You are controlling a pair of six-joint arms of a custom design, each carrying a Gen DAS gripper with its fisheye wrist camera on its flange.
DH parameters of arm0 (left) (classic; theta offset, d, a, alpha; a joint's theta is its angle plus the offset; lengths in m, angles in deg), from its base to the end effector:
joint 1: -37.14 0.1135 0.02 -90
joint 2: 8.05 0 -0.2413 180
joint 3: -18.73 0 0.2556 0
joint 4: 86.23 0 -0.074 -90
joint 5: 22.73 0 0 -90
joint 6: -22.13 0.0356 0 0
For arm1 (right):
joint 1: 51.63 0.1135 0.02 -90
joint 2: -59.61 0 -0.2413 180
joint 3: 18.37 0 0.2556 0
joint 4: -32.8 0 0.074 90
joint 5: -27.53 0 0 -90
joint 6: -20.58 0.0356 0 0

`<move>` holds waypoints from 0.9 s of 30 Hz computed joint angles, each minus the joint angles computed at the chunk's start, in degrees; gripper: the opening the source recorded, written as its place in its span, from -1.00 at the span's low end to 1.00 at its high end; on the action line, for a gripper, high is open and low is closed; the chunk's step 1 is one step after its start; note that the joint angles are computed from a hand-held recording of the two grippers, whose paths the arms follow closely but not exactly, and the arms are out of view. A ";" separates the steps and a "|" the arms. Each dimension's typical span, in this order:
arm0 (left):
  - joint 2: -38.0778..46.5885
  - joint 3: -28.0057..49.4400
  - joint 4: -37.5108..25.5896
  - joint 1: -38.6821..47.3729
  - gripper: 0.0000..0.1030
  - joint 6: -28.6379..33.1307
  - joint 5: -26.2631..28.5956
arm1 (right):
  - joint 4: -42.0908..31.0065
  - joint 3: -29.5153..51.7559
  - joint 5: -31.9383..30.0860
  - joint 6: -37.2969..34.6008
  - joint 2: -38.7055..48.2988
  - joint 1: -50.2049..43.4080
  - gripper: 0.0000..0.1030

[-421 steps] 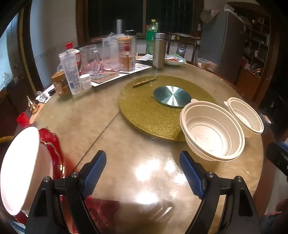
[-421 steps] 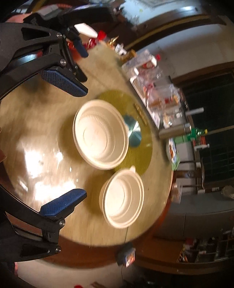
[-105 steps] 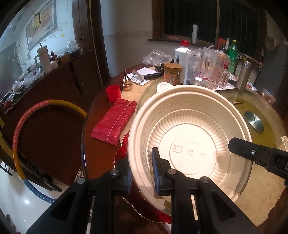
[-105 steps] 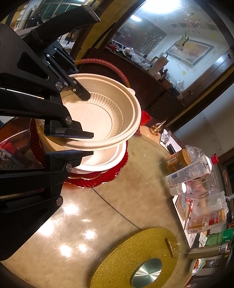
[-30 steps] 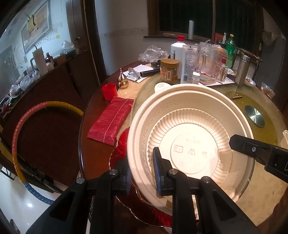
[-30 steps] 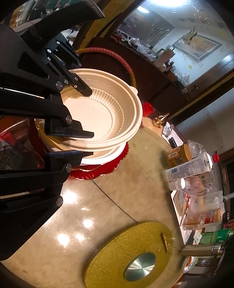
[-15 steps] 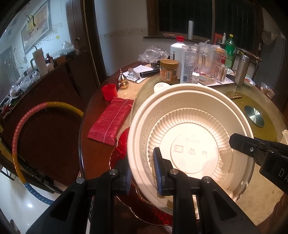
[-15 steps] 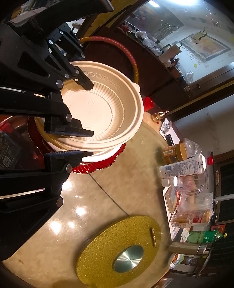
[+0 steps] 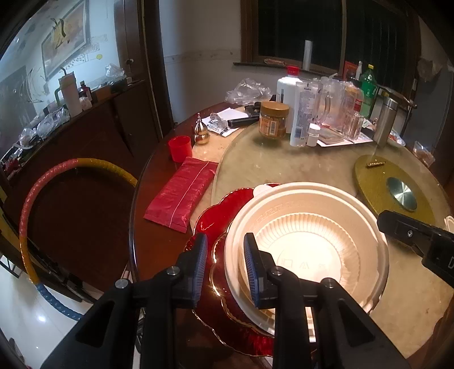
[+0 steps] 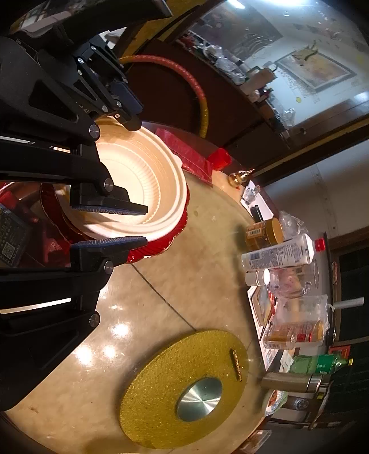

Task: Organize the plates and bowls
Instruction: 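Open both tools to release the beige bowl rim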

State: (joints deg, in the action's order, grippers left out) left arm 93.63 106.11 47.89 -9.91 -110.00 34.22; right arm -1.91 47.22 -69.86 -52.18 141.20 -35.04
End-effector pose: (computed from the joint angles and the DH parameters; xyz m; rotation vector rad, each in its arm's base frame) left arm 0.2651 -0.2563 0.1966 -0.0856 2.3843 0.0579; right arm 0.2858 0.0899 0.1972 -0.0433 2.4909 0.4126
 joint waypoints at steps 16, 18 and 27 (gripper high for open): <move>2.22 5.09 12.47 -9.41 0.55 7.96 -2.14 | 0.34 -11.26 -13.91 -2.12 -10.56 -17.77 0.28; 5.49 8.62 12.39 -10.44 0.56 9.20 -0.10 | -0.43 -12.27 -16.13 -2.95 -10.59 -22.10 0.33; 22.81 28.16 5.75 -11.17 0.56 9.63 17.09 | -6.27 -14.98 -23.95 -15.73 -6.71 -46.74 0.59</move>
State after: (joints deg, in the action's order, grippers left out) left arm 116.45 134.27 53.64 -21.09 -100.37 51.31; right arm -8.18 32.24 -93.81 -67.91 134.49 -81.78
